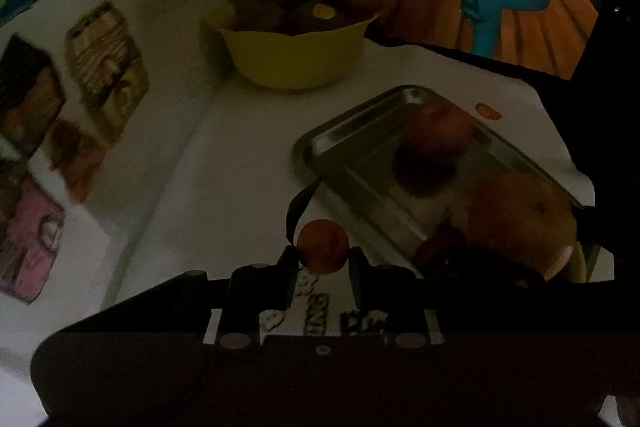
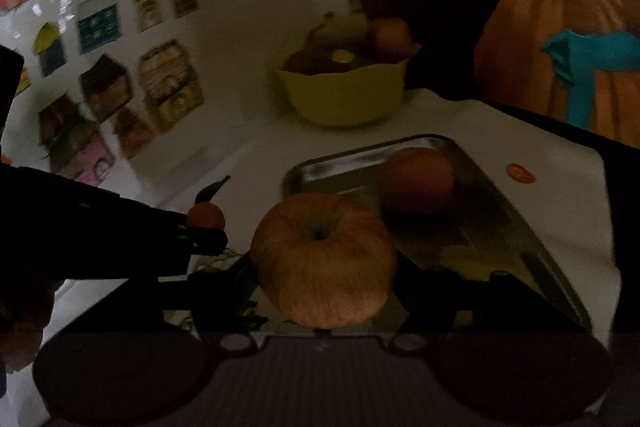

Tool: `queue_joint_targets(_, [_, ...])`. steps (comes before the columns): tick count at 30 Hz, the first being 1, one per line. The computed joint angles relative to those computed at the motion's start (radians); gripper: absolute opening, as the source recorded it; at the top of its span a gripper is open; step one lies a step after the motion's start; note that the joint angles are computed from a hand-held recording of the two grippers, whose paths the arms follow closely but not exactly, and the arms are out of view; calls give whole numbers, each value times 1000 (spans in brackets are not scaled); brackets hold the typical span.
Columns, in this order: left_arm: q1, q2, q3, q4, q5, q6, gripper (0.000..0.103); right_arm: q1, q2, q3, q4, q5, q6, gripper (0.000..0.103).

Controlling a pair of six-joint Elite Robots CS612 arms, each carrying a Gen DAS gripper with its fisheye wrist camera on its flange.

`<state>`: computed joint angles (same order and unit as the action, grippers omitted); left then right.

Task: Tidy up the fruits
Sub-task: 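Lower the apple and mandarin over the tray with both tools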

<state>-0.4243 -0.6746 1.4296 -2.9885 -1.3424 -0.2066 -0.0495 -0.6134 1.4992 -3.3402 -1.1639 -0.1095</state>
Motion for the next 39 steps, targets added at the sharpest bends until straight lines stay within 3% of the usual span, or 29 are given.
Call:
queue_joint_targets(19, [-5, 90, -163, 76, -48, 58, 29, -28, 30, -62, 30, -82, 102, 73])
queue_joint_targets(39, [-2, 132, -238, 151, -68, 60, 29, -32, 77, -160, 124, -74, 103, 73])
